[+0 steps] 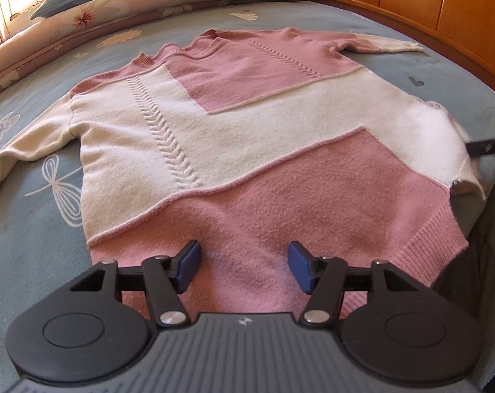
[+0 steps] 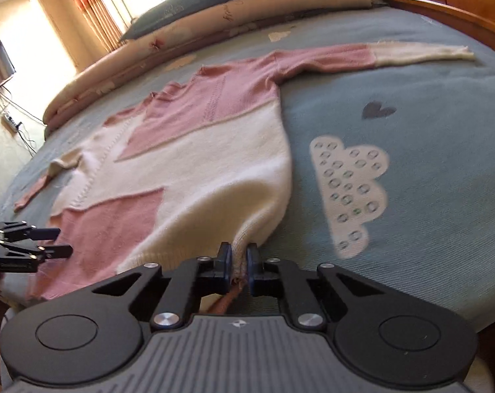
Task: Fold clothes
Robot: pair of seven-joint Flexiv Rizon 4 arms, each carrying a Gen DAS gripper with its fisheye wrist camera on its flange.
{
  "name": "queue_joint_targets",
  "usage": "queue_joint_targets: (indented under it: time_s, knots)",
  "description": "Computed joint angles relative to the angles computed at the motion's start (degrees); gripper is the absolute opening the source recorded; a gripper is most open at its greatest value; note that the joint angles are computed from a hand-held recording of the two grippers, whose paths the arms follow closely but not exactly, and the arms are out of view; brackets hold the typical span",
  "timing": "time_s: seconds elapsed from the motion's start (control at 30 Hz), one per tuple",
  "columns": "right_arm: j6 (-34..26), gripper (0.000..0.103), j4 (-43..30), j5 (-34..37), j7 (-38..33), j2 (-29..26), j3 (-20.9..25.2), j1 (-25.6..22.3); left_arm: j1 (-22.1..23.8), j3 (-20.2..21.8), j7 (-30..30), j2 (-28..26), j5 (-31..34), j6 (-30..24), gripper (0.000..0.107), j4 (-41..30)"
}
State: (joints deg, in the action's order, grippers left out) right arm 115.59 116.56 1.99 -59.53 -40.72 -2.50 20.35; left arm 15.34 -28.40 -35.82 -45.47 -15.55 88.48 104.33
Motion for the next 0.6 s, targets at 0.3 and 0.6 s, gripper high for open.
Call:
queue_joint_targets:
  time_s: [0.3,0.6]
  knots:
    - [-9.2,0.013,4.0,2.8,-0.8,4.2,-11.3,6.8,-1.3,1.5,0.0,0.5,0.6,0.3,0.064,-0.2]
    - [-3.3,0.058,1.8,3.0,1.9,1.4,-5.4,3.4,-0.2,0.0,-0.9,1.0,0.9,1.7,0.066,0.8]
